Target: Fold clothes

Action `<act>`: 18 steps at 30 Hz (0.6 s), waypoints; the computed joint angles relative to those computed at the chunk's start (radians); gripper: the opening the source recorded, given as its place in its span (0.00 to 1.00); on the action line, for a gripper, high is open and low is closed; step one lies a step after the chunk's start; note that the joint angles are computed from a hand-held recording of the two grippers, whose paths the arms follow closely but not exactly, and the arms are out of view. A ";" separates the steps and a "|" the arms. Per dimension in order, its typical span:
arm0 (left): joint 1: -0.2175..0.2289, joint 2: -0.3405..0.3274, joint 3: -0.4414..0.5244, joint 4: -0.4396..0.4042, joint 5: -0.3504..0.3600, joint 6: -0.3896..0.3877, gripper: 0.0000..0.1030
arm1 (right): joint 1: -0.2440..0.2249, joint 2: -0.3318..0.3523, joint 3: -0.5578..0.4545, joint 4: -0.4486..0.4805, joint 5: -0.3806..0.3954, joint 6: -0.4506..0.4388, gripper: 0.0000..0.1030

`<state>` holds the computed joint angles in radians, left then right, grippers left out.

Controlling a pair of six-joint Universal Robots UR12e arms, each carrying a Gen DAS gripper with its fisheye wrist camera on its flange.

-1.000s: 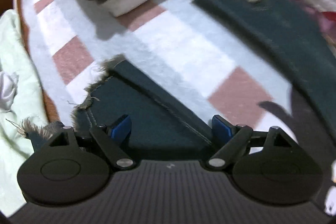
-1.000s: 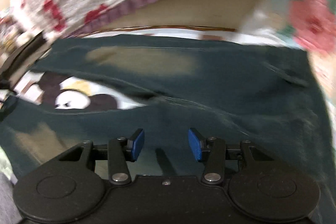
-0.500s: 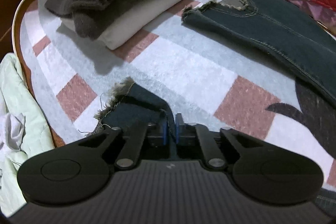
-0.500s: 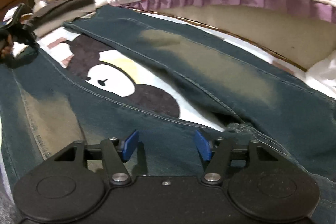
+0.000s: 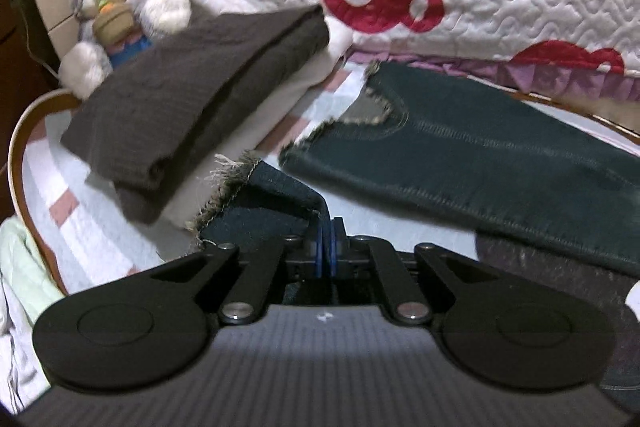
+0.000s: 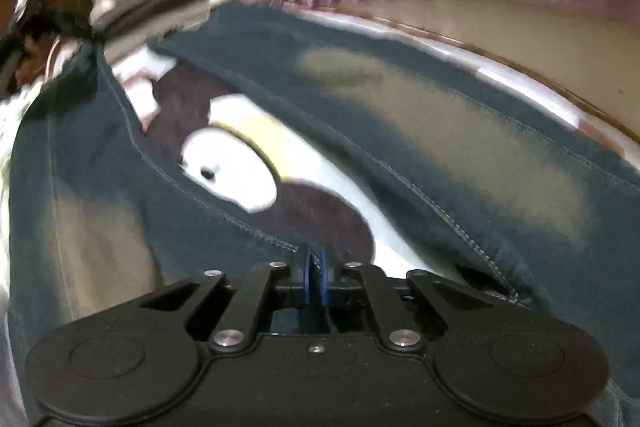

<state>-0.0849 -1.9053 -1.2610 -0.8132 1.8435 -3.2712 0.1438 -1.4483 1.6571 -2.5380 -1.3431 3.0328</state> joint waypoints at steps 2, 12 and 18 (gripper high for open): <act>0.003 -0.004 0.013 0.011 -0.002 -0.035 0.03 | 0.013 -0.007 0.013 -0.088 -0.073 0.021 0.05; -0.029 -0.086 0.085 -0.018 0.141 -0.076 0.29 | 0.061 0.030 -0.070 0.032 -0.301 0.016 0.25; 0.017 0.046 -0.052 -0.075 0.058 -0.181 0.56 | -0.010 -0.115 0.003 0.185 -0.091 0.194 0.56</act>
<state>-0.0678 -1.8589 -1.3126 -0.8879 1.9015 -3.4521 0.1343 -1.5635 1.6604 -2.3528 -1.4338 3.2266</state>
